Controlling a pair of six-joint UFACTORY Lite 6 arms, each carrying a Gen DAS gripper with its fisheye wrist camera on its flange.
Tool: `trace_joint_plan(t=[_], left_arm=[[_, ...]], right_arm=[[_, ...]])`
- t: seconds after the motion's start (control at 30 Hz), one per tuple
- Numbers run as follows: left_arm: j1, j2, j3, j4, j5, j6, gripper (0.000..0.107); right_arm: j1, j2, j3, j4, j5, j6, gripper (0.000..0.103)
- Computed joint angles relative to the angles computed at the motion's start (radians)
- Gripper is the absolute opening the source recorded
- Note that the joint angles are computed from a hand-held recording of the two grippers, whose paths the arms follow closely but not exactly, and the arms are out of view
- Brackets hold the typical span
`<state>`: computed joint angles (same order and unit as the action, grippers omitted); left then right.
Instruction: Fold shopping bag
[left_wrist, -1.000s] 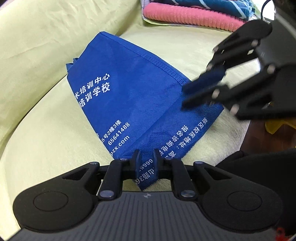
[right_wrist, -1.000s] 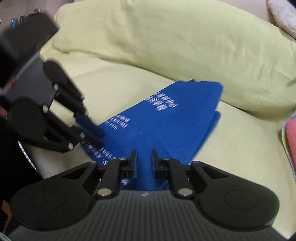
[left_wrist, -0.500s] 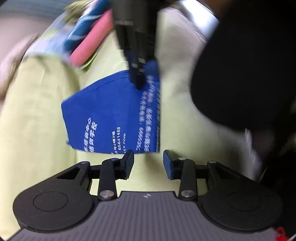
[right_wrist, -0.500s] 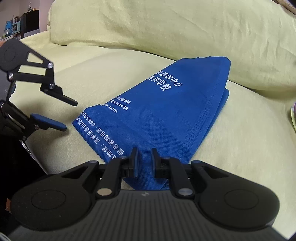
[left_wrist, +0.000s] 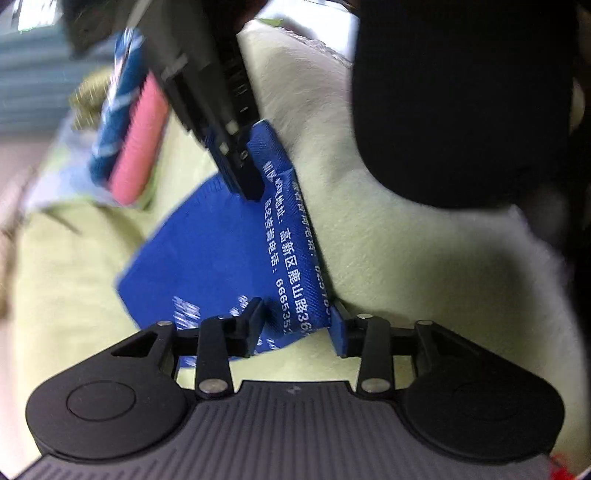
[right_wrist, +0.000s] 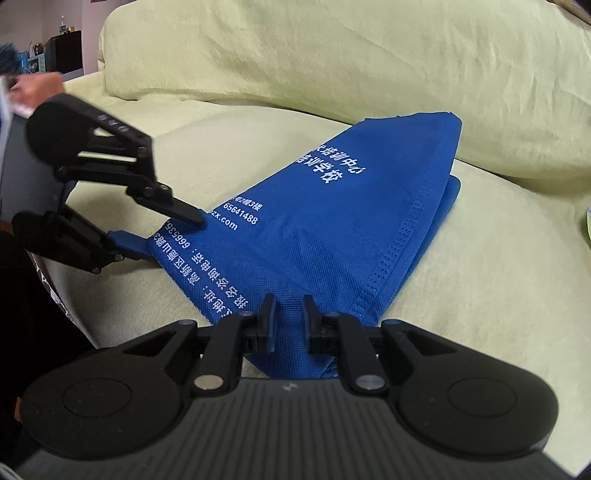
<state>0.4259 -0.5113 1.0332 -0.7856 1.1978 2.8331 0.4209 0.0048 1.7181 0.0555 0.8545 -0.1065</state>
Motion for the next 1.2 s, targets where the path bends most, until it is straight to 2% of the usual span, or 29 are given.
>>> trace_joint_plan(t=[0.03,0.17,0.2,0.23,0.3,0.4,0.43,0.57,0.7,0.73,0.77,0.83,0.93,1.0,1.1,1.2], left_arm=[[-0.051,0.041,0.058,0.061,-0.003,-0.102,0.034],[-0.196,0.228,0.305,0.237,0.055,-0.436,0.033],[-0.22,0.263,0.352,0.262,0.072,-0.487,0.033],[-0.242,0.289,0.385,0.282,0.083,-0.522,0.033],[-0.276,0.335,0.445,0.313,0.104,-0.577,0.033],[-0.291,0.372,0.489,0.322,0.12,-0.603,0.033],[-0.286,0.38,0.498,0.32,0.129,-0.606,0.033],[-0.278,0.389,0.499,0.31,0.148,-0.624,0.034],[-0.264,0.415,0.529,0.305,0.181,-0.649,0.034],[-0.262,0.428,0.544,0.303,0.189,-0.658,0.035],[-0.26,0.441,0.559,0.302,0.197,-0.667,0.035],[-0.243,0.455,0.579,0.296,0.217,-0.675,0.036],[-0.251,0.489,0.632,0.3,0.244,-0.756,0.036],[-0.267,0.514,0.673,0.309,0.257,-0.827,0.031],[-0.302,0.58,0.778,0.334,0.289,-0.948,0.023],[-0.316,0.671,0.914,0.35,0.355,-1.027,0.02]], right_arm=[[-0.002,-0.003,-0.006,0.004,-0.006,-0.003,0.011],[-0.024,-0.05,-0.06,0.06,-0.054,-0.134,0.012],[-0.035,-0.069,-0.077,0.084,-0.063,-0.19,0.016],[-0.061,-0.091,-0.088,0.136,-0.056,-0.277,0.025],[-0.121,-0.129,-0.104,0.245,-0.029,-0.457,0.037],[-0.182,-0.209,-0.167,0.335,0.021,-0.753,0.041],[-0.185,-0.242,-0.214,0.328,0.003,-0.849,0.042],[-0.163,-0.356,-0.414,0.308,-0.15,-1.168,0.042],[-0.162,-0.388,-0.541,0.439,-0.303,-1.436,0.037],[-0.171,-0.387,-0.554,0.505,-0.314,-1.513,0.032],[-0.17,-0.386,-0.566,0.536,-0.331,-1.556,0.032],[-0.159,-0.374,-0.569,0.543,-0.342,-1.548,0.025],[-0.165,-0.325,-0.471,0.474,-0.246,-1.305,0.022],[-0.181,-0.26,-0.357,0.439,-0.142,-1.137,0.022],[-0.254,-0.108,-0.121,0.472,0.073,-0.953,0.023],[-0.339,0.041,0.093,0.541,0.269,-0.813,0.023]])
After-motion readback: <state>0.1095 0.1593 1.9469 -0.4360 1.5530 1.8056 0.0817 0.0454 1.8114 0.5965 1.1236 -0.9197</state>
